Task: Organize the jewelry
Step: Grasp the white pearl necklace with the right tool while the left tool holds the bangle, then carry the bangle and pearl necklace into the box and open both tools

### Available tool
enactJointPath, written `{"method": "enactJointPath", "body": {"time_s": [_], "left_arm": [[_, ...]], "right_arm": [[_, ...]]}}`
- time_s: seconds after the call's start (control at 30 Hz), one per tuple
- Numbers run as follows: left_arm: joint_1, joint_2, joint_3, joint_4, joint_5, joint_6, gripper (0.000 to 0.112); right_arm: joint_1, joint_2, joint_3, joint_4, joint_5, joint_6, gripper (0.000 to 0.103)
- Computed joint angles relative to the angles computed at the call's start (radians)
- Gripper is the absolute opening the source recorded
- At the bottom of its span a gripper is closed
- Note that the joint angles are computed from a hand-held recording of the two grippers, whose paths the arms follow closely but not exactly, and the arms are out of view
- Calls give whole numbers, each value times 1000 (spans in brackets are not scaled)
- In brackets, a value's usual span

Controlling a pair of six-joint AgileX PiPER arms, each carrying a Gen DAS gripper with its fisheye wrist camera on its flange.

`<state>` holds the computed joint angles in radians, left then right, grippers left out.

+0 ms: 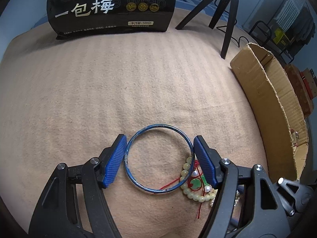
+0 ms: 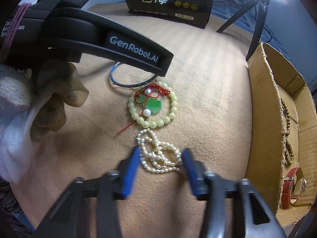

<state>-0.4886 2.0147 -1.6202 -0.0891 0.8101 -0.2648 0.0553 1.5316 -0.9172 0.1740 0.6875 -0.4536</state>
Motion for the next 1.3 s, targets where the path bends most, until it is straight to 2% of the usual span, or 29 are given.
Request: {"method": "enactJointPath", "body": {"time_s": [0.03, 0.1, 0.17, 0.5, 0.8, 1.03, 1.3], "left_arm": [[1, -2, 1, 0, 0, 0, 71], [5, -7, 5, -2, -1, 2, 71], [9, -17, 14, -6, -3, 3, 71], [16, -68, 41, 5, -6, -10, 71], [-1, -134, 79, 20, -13, -34, 71], [-27, -189, 96, 38, -13, -62, 71], [-90, -241, 77, 72, -14, -108, 71]], "right_arm": [[6, 1, -5, -6, 7, 9, 26], [15, -3, -5, -13, 12, 21, 11], [27, -13, 2, -30, 8, 36, 8], [-8, -61, 22, 36, 16, -21, 5], [-105, -139, 9, 154, 68, -123, 5], [-219, -201, -18, 254, 141, -211, 5], [-403, -271, -77, 405, 280, -336, 5]]}}
